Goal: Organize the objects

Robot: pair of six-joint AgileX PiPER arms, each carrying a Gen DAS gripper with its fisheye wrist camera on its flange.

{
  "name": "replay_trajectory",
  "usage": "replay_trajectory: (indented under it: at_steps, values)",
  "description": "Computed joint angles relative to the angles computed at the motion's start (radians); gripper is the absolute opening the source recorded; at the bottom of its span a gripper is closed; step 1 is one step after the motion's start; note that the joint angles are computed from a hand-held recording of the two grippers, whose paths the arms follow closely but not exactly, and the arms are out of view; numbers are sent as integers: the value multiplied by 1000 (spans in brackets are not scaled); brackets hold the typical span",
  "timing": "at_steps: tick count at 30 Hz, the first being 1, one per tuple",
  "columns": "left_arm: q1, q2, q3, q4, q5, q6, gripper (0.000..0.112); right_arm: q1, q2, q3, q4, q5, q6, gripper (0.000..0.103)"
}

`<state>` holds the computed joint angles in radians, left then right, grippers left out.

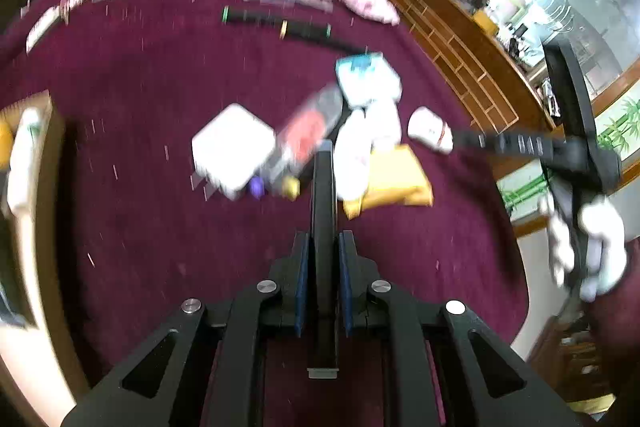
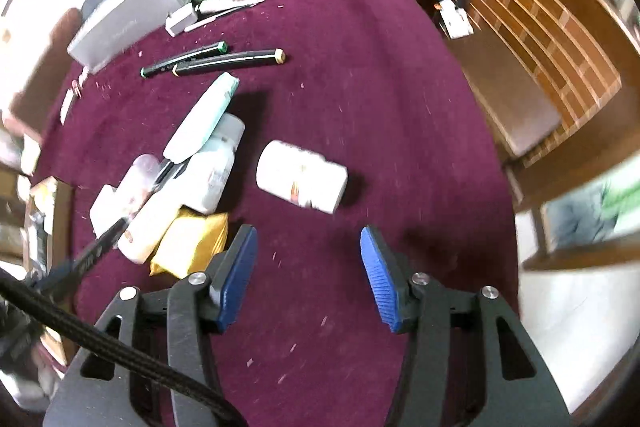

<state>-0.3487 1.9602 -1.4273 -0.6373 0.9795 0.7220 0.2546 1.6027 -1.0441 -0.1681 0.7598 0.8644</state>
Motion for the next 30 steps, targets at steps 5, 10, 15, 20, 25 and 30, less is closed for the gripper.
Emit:
replay_trajectory:
  at_steps: [5,10,15,20,25,30]
  values:
    - [-14,-11,91,9,-37,9,11,-16,147,-146,-6,87,-154,52]
    - [-42,-14,136,-2,-77,-14,11,-30,245,-220,-1,133,-208,54]
    - [-128,-45,179,93,-196,-69,11,-46,266,-212,20,124,-203,50]
    - [-258,-99,259,297,-379,-202,22,-52,240,-178,23,109,-174,34]
    - [-386,-139,368,429,-523,-263,76,-77,188,-108,62,76,-156,33]
    - [-316,-134,315,383,-439,-248,15,-64,148,-55,104,61,-143,33]
